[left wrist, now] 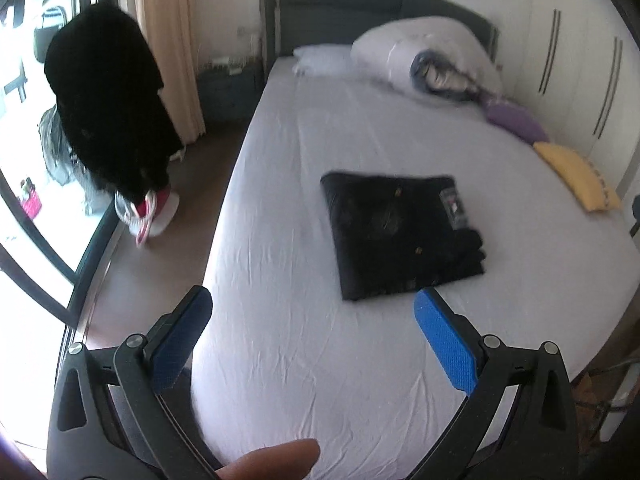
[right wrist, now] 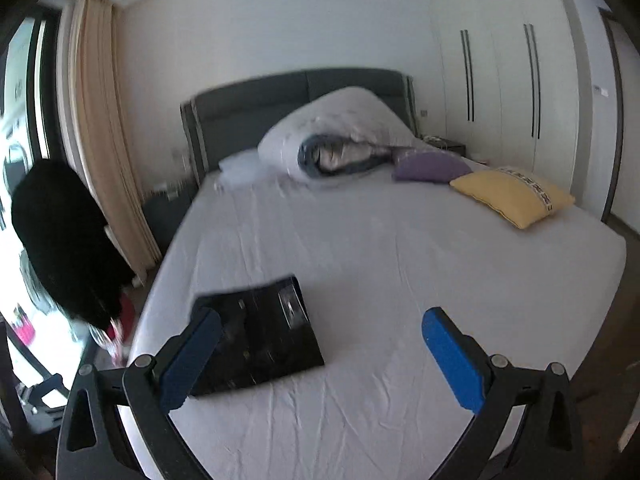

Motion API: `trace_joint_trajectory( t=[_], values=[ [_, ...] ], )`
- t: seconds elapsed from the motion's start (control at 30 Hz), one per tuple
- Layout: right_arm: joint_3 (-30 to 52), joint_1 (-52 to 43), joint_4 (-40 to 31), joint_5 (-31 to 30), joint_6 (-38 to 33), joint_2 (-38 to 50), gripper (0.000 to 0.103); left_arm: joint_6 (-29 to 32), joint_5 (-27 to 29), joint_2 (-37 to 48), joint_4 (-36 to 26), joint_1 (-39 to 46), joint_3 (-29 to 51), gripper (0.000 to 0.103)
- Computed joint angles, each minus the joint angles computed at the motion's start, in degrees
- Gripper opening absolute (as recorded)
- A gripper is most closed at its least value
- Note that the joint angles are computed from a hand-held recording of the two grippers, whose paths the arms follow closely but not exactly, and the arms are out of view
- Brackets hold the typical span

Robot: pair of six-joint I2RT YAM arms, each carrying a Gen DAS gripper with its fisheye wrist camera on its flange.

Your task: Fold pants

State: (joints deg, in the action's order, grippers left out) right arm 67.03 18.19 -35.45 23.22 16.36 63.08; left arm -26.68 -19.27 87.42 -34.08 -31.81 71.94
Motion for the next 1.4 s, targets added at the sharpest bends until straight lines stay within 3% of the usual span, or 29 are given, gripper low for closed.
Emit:
trace_joint_trajectory(
  t=[0.43, 1.4],
  values=[
    [-4.2, 4.9, 2.2, 0.7, -0.3, 5.9, 0.103, 0.7, 2.5, 8.4, 5.3, 1.3, 1.1, 0.103],
    [-5.1, 7.2, 1.5, 0.2, 0.2, 10.8, 0.103, 0.3, 3.5, 10.6, 5.7, 1.3, 0.9, 0.103]
  ],
)
